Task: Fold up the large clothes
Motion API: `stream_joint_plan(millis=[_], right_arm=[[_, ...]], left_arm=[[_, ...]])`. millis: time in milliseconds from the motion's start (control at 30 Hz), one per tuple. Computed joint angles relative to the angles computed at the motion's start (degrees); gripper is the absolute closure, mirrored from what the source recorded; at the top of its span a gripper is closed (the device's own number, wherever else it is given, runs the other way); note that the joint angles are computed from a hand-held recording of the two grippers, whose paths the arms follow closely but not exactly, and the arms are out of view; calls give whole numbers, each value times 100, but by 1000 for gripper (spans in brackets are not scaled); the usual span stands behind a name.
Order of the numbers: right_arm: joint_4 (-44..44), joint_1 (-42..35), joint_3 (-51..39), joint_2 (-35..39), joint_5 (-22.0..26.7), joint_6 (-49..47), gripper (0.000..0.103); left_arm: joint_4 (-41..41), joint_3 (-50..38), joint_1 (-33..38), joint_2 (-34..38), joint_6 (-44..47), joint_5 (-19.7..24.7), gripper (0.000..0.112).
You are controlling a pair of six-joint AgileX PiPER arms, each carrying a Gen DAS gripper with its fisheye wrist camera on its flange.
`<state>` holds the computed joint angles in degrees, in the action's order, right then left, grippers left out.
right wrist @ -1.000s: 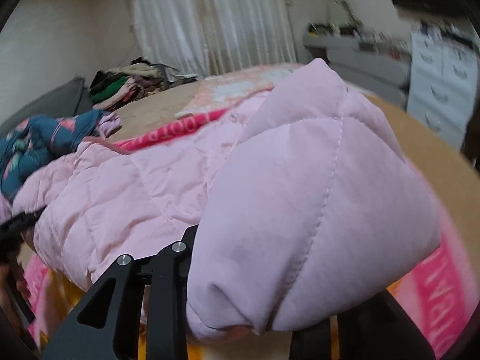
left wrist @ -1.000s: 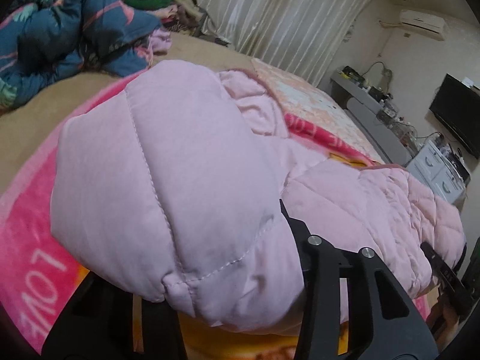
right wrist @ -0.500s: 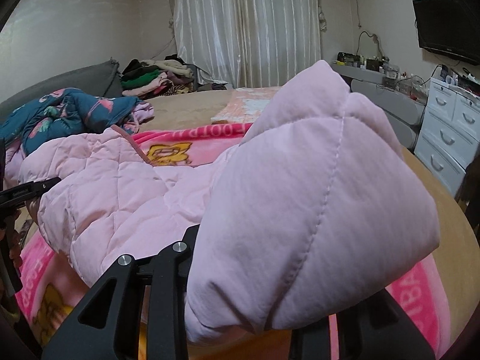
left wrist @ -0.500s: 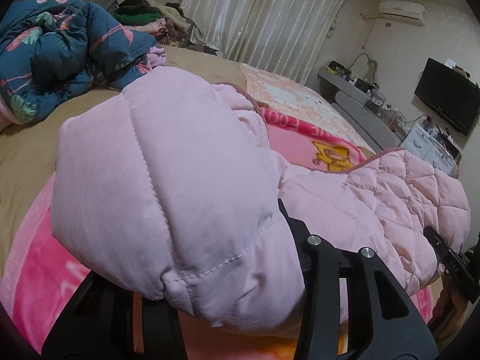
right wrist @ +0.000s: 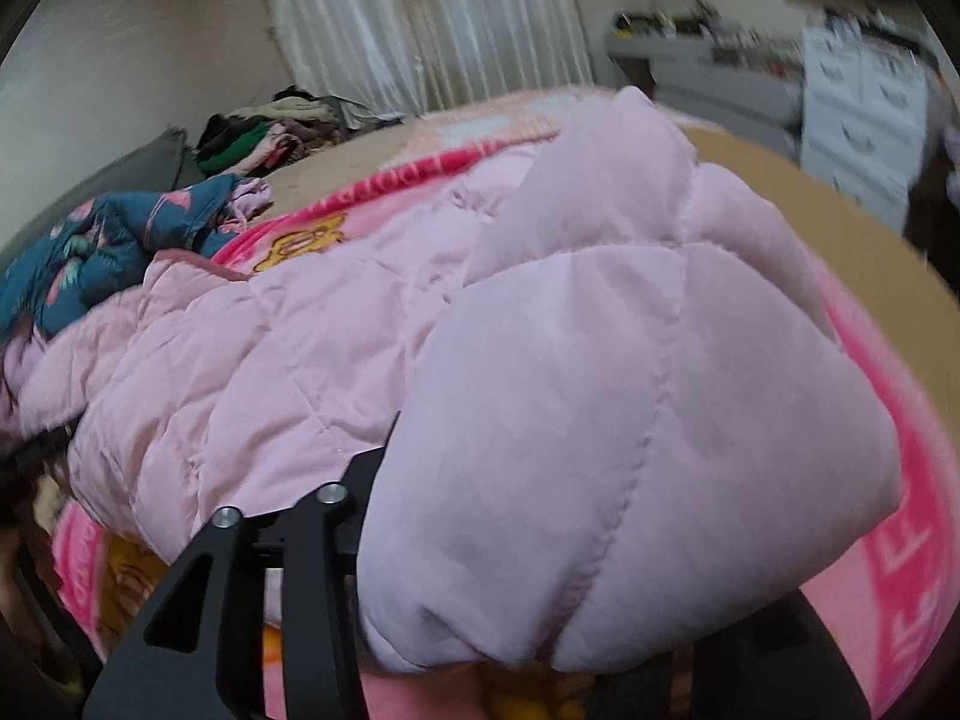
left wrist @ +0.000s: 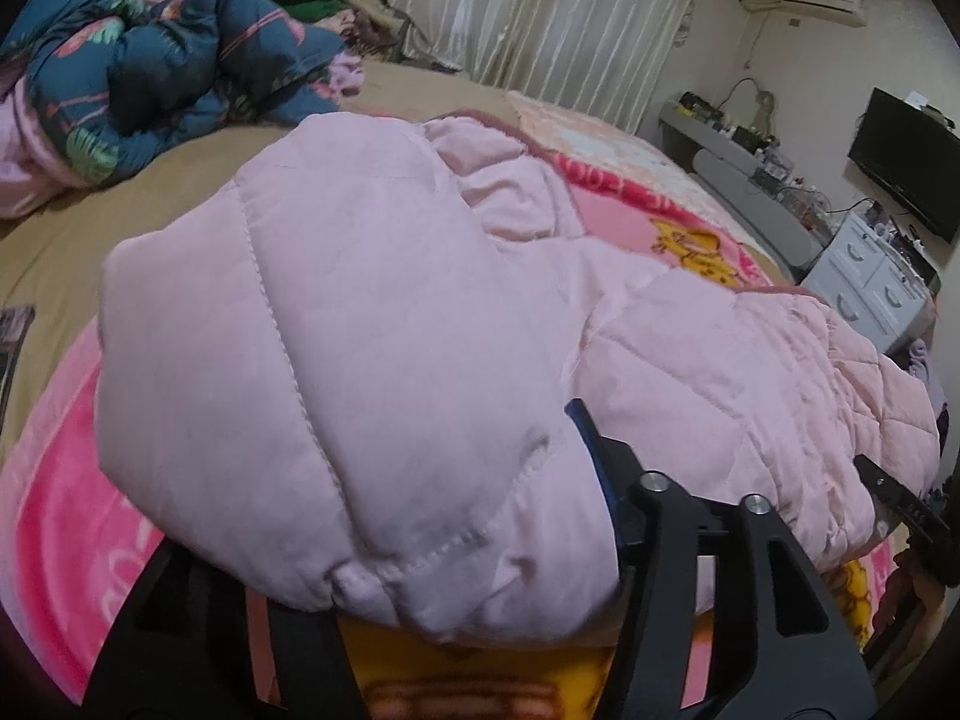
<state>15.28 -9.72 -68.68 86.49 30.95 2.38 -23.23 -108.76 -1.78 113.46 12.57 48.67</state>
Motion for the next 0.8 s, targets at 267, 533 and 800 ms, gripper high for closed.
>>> stream_joint_plan(millis=[267,533,800], right_arm=[[148,-42,432,-568,314,175,18],[-686,364,1287,-1954,381,775,7],[-2375,1562,1684,-3278,658,2207,4]], left_arm=[[-96,714,193,-540,223,22,29],[-555,1922,461,-1549,928,-142,19],[-612,2892,453,-2586,1346,-253,18]])
